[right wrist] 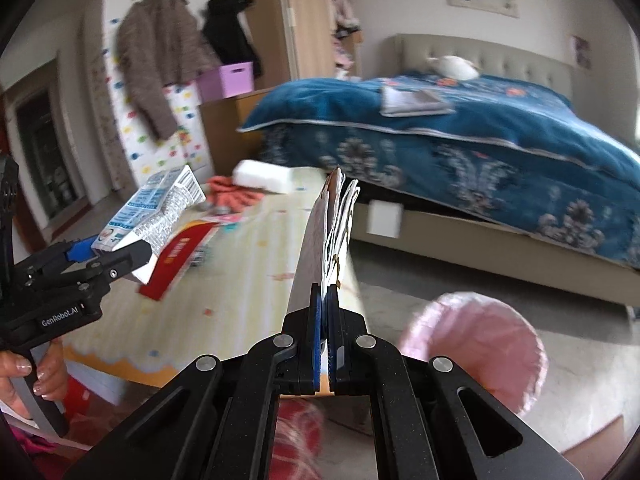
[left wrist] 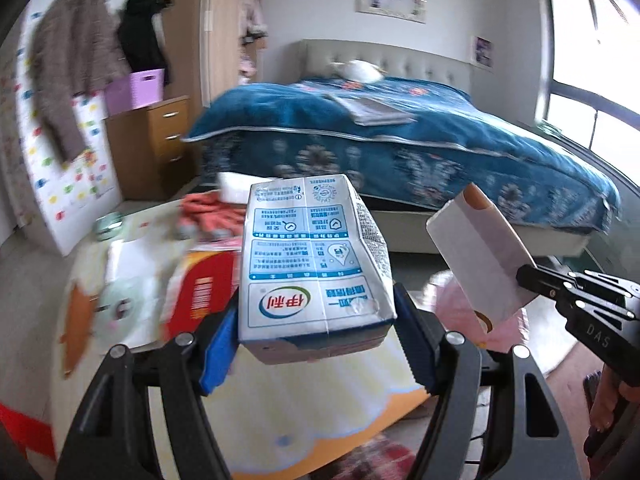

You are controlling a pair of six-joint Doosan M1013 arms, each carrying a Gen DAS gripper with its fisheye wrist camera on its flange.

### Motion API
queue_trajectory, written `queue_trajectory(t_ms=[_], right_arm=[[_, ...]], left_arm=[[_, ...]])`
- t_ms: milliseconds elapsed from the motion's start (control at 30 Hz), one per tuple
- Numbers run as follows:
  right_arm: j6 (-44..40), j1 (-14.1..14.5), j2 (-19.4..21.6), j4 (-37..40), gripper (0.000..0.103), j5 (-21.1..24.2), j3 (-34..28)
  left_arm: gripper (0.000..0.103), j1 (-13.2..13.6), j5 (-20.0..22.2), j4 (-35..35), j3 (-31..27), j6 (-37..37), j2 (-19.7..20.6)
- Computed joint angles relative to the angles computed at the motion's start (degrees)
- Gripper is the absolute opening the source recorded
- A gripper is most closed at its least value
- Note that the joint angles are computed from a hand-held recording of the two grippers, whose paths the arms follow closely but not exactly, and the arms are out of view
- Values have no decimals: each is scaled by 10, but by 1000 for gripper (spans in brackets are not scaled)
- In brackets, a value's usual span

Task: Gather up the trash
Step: 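Carry the carton and wrapper over the pink bin and open both grippers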

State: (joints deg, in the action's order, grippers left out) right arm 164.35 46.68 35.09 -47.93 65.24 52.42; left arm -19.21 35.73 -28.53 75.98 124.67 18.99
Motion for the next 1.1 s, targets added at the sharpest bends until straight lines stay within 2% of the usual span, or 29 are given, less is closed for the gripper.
queue_trajectory(t_ms=[167, 367, 667, 733, 767, 800, 867, 1100], right_arm=[[59, -1, -34, -22, 2, 38, 59], [123, -13, -73, -28, 2, 65, 129], [170, -41, -105, -6, 2, 55, 197], [180, -46, -107, -3, 7, 49, 207], [178, -50, -106, 8, 9, 53, 208], [179, -53, -106, 15, 18, 53, 209], [185, -53, -109, 20, 27, 51, 214], [194, -47, -111, 24, 27, 41, 214]], left_arm=[[69, -32, 25, -32, -16, 50, 18], [69, -71, 54, -34, -49, 76, 46], [71, -110, 99, -20, -107, 65, 95], [75, -114, 112, -19, -120, 64, 104], [83, -117, 114, -5, -126, 54, 109], [85, -119, 108, 5, -128, 45, 110], [86, -116, 106, 5, -129, 37, 112], [86, -93, 85, 33, -115, -22, 97]])
